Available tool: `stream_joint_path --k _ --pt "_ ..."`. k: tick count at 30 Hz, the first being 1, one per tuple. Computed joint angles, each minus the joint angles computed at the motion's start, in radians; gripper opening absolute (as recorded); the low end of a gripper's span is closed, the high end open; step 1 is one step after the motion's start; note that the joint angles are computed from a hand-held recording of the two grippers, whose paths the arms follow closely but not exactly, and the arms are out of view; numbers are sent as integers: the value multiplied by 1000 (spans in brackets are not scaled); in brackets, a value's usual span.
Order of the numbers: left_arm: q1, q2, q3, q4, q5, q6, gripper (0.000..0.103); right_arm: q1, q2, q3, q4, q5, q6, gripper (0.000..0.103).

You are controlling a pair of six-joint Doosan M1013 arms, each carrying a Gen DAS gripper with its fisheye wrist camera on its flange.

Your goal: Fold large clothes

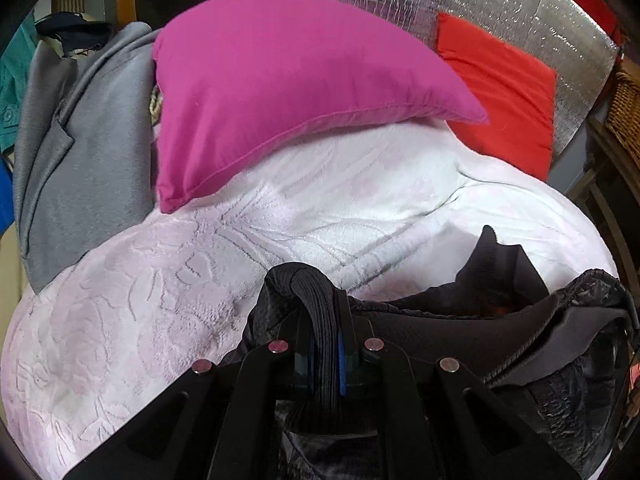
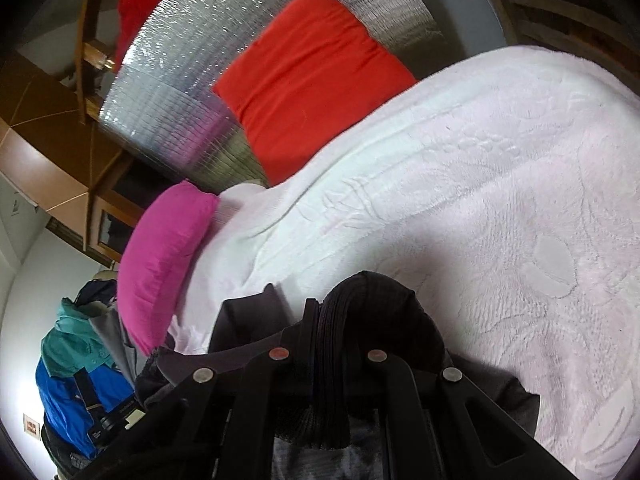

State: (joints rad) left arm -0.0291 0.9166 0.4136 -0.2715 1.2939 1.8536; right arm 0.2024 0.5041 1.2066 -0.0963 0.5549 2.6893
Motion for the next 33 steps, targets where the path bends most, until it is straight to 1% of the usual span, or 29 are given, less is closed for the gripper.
stream_joint_path --k 3,8,15,18,20,21,22,23,24,25,26,27,28,29,30,31,33 --pt "-4 28 -44 5 28 -18 9 -6 12 -7 12 13 1 8" --pt "-14 56 -81 31 45 -20 10 -12 25 -16 29 29 -5 8" --pt "-27 64 -65 78 35 -21 11 -14 52 -28 43 64 12 8" --pt "-26 50 -35 67 8 -8 13 -16 58 -36 62 82 7 10" --pt "-20 37 -20 36 -1 9 14 -16 55 -38 68 81 -3 10" --pt "-16 40 -31 18 10 9 14 -17 53 -36 75 76 -8 11" --pt "-10 52 -59 -8 38 0 15 -18 47 -29 84 61 -10 13" --pt "-3 61 -84 -37 62 -15 17 -18 42 -23 88 50 -8 14" --pt "3 67 -101 -63 77 -25 19 -18 35 -14 95 30 -8 19" --pt "8 68 -105 -83 79 -29 26 -20 24 2 117 -8 -23 33" --pt "13 50 -81 -99 42 -27 44 -20 17 13 123 -36 -23 46" --pt "15 22 -31 -103 -22 -22 56 -18 8 22 93 -60 9 81" --pt "19 -14 32 -114 -106 -15 76 -13 1 28 26 -77 67 92" --pt "22 -34 69 -130 -161 -11 79 -12 -5 31 -2 -90 84 92" --pt "26 -44 83 -144 -195 -9 79 -13 -7 30 -4 -96 82 92" --pt "27 -40 71 -144 -191 -11 79 -13 -11 29 -20 -96 89 92" --pt "27 -19 26 -135 -148 -2 79 -10 -17 28 -62 -92 100 92"
